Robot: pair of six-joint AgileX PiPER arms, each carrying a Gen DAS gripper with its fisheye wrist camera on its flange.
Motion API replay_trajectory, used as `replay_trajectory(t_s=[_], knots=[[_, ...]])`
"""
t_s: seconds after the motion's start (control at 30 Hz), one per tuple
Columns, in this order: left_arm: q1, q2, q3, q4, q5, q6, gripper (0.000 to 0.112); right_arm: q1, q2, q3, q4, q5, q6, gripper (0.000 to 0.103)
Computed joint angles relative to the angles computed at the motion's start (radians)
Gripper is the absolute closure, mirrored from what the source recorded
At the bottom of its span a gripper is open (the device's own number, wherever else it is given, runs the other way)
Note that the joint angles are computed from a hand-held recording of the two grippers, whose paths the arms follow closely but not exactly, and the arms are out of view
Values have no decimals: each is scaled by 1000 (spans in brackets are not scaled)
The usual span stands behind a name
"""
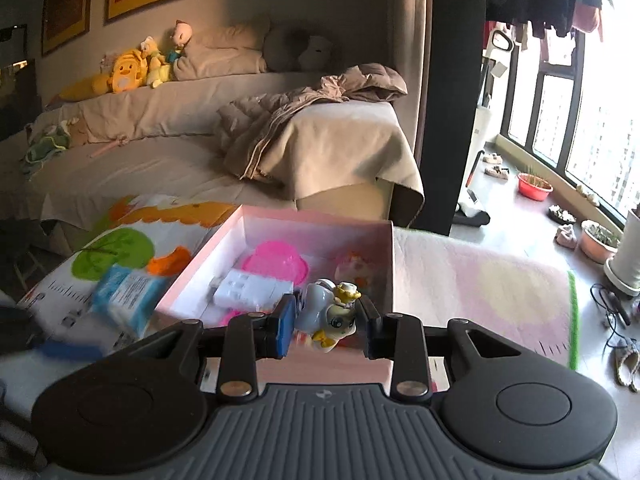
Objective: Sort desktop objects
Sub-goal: 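Drop the white figure into the pink box with the right tool while the left releases the teal piece, then grasp the teal piece with the right tool and drop it into the box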
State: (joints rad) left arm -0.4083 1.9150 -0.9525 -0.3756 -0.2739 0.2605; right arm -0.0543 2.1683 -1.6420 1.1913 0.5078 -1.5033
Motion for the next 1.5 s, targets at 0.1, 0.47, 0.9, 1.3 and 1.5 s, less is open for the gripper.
replay_trajectory(t_s=[0.1,0.47,0.9,1.3,1.5], knots=[[2,-11,31,-23,-22,21,25,47,69,-99,-96,-68,112,69],[52,-91,170,-106,-8,122,15,55,-52,165,-118,203,-44,69],[60,-47,193,-110,30,48,13,162,-56,269,-207,141,-6,87],[81,-30,160,31,23,-110,13,78,-129,198,14,111,-68,92],[103,-14,113,130,15,-209,13,98,-11,-149,-129,56,220,92]])
